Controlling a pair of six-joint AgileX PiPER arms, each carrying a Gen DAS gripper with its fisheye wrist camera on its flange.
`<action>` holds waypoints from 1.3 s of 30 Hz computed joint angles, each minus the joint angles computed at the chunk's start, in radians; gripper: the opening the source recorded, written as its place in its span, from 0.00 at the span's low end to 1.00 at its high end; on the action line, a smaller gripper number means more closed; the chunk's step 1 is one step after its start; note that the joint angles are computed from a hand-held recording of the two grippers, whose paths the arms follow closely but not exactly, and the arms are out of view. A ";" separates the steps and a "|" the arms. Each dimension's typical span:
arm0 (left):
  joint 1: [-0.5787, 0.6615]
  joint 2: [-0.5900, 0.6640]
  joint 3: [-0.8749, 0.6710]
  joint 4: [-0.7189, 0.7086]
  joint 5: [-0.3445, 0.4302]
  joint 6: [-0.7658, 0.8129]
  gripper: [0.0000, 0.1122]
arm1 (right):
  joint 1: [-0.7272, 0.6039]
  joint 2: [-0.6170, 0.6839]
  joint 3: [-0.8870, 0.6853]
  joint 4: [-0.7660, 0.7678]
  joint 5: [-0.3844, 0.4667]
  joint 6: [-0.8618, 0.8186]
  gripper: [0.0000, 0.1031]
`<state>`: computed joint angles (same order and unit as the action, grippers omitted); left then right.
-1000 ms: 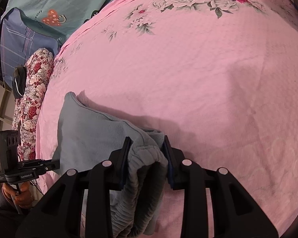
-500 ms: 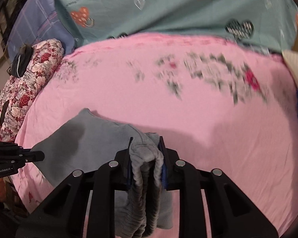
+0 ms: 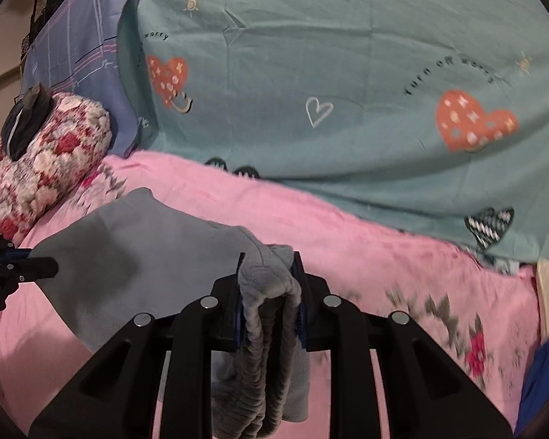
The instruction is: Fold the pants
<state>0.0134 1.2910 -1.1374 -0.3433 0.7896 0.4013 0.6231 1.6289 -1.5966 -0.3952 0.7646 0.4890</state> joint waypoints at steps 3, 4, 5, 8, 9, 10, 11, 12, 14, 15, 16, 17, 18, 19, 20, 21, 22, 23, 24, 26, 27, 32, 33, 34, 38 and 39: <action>0.060 0.134 -0.077 -0.093 -0.066 0.130 0.08 | -0.035 0.156 -0.185 0.013 0.017 -0.017 0.21; 0.071 0.178 -0.099 -0.112 -0.092 0.157 0.08 | -0.042 0.204 -0.241 0.010 0.028 -0.029 0.21; 0.080 0.225 -0.120 -0.131 -0.118 0.182 0.08 | -0.052 0.264 -0.313 0.013 0.044 -0.055 0.21; 0.086 0.348 -0.168 -0.152 -0.179 0.228 0.08 | -0.075 0.425 -0.506 0.044 0.115 -0.134 0.21; 0.082 0.384 -0.181 -0.139 -0.195 0.228 0.08 | -0.080 0.473 -0.562 0.052 0.145 -0.148 0.21; 0.079 0.423 -0.193 -0.123 -0.201 0.222 0.08 | -0.088 0.530 -0.631 0.066 0.186 -0.165 0.21; 0.080 0.461 -0.206 -0.117 -0.195 0.215 0.08 | -0.092 0.573 -0.678 0.077 0.219 -0.173 0.21; 0.085 0.500 -0.220 -0.123 -0.177 0.214 0.08 | -0.100 0.624 -0.732 0.088 0.264 -0.178 0.21; 0.082 0.533 -0.208 -0.104 -0.199 0.211 0.08 | -0.112 0.661 -0.733 0.084 0.292 -0.142 0.23; 0.081 0.544 -0.193 -0.105 -0.216 0.229 0.09 | -0.125 0.664 -0.710 0.097 0.284 -0.124 0.25; 0.082 0.548 -0.179 -0.112 -0.230 0.246 0.10 | -0.134 0.661 -0.696 0.107 0.277 -0.113 0.30; 0.081 0.550 -0.162 -0.104 -0.251 0.250 0.15 | -0.140 0.653 -0.676 0.095 0.271 -0.084 0.49; 0.081 0.549 -0.151 -0.095 -0.264 0.252 0.23 | -0.151 0.630 -0.642 0.096 0.251 -0.068 0.56; 0.084 0.541 -0.135 -0.073 -0.281 0.241 0.31 | -0.169 0.607 -0.614 0.137 0.240 -0.085 0.57; 0.090 0.531 -0.125 -0.057 -0.288 0.233 0.45 | -0.186 0.584 -0.597 0.180 0.243 -0.100 0.57; 0.105 0.515 -0.115 -0.069 -0.284 0.252 0.51 | -0.202 0.546 -0.564 0.217 0.242 -0.112 0.57; 0.134 0.503 -0.115 -0.116 -0.268 0.301 0.51 | -0.212 0.490 -0.502 0.240 0.211 -0.108 0.57; 0.160 0.489 -0.120 -0.155 -0.252 0.336 0.52 | -0.215 0.428 -0.432 0.239 0.160 -0.084 0.57; 0.176 0.478 -0.124 -0.181 -0.256 0.352 0.51 | -0.212 0.383 -0.383 0.231 0.116 -0.063 0.57; 0.199 0.460 -0.162 -0.273 -0.260 0.377 0.51 | -0.213 0.337 -0.353 0.293 0.055 -0.089 0.56; 0.204 0.473 -0.211 -0.311 -0.230 0.372 0.51 | -0.219 0.354 -0.395 0.357 0.061 -0.126 0.52; 0.110 0.660 -0.500 -0.280 -0.123 0.258 0.51 | -0.246 0.590 -0.750 0.533 0.254 -0.208 0.30; 0.089 0.724 -0.570 -0.228 -0.104 0.195 0.51 | -0.247 0.639 -0.810 0.500 0.306 -0.185 0.29; 0.081 0.781 -0.642 -0.181 -0.056 0.128 0.51 | -0.248 0.692 -0.879 0.456 0.361 -0.164 0.29; 0.067 0.957 -0.833 -0.052 0.033 -0.026 0.51 | -0.285 0.718 -0.867 0.482 0.355 -0.168 0.20; 0.068 0.948 -0.817 -0.055 0.018 -0.010 0.51 | -0.281 0.719 -0.889 0.480 0.374 -0.154 0.23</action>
<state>0.0816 2.2393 -1.9544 -0.3985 0.8074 0.3918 0.3420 2.3477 -2.4859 0.0852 1.1384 0.3352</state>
